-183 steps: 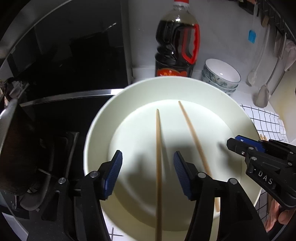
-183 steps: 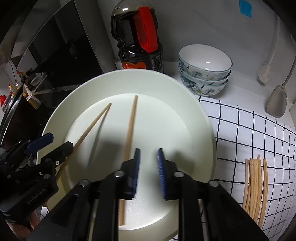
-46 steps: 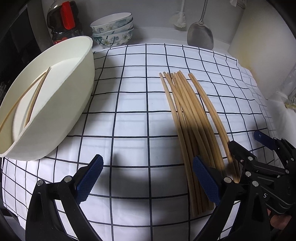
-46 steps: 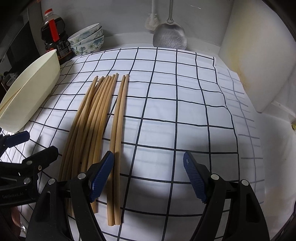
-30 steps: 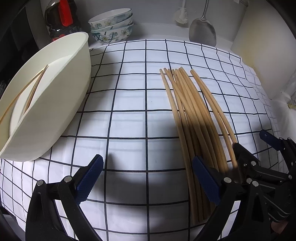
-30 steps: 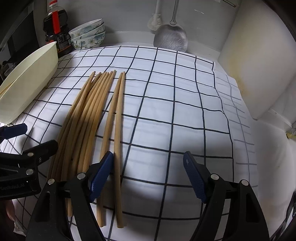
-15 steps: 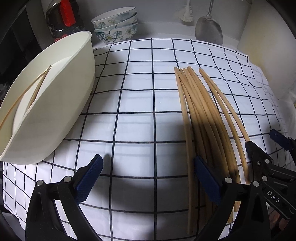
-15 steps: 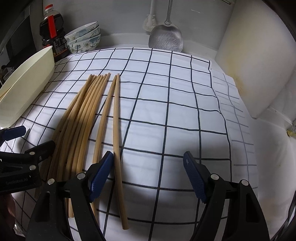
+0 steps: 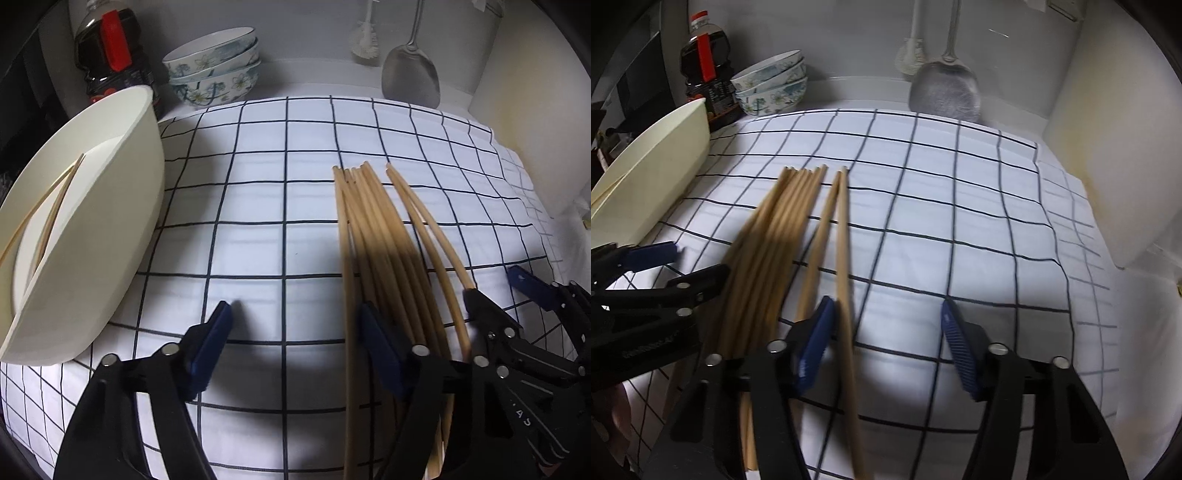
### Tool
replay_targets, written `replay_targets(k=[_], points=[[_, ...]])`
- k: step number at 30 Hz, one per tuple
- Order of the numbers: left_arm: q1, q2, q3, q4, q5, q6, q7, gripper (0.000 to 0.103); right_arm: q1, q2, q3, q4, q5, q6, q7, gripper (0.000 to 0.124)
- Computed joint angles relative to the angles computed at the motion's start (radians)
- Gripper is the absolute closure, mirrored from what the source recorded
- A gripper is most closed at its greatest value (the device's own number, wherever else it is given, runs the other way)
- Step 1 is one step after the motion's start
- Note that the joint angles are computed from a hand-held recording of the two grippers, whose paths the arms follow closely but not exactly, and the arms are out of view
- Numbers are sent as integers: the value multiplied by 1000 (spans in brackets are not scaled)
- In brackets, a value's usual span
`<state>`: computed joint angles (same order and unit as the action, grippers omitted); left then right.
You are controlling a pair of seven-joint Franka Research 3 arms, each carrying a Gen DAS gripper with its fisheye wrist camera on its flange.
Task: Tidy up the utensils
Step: 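Close the left gripper on a chopstick while the right gripper grasps another, then lift both held chopsticks and carry them over the white basin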
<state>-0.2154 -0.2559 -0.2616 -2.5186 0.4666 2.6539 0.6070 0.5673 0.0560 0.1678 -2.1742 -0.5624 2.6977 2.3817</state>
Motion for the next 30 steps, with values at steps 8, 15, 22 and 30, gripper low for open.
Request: replay_targets(k=[8, 15, 22, 30], points=[[-19, 7, -1, 4, -5, 32, 54, 79, 16, 16, 4, 17, 27, 14, -33, 106], [-40, -1, 16, -2, -65, 32, 138, 96, 25, 23, 0, 29, 66, 4, -27, 118], [-50, -49, 34, -29, -140, 7, 217, 96, 12, -13, 7, -9, 171, 23, -24, 118], [-64, -147, 64, -59, -220, -18, 319, 96, -14, -89, 35, -54, 203, 15, 37, 118]])
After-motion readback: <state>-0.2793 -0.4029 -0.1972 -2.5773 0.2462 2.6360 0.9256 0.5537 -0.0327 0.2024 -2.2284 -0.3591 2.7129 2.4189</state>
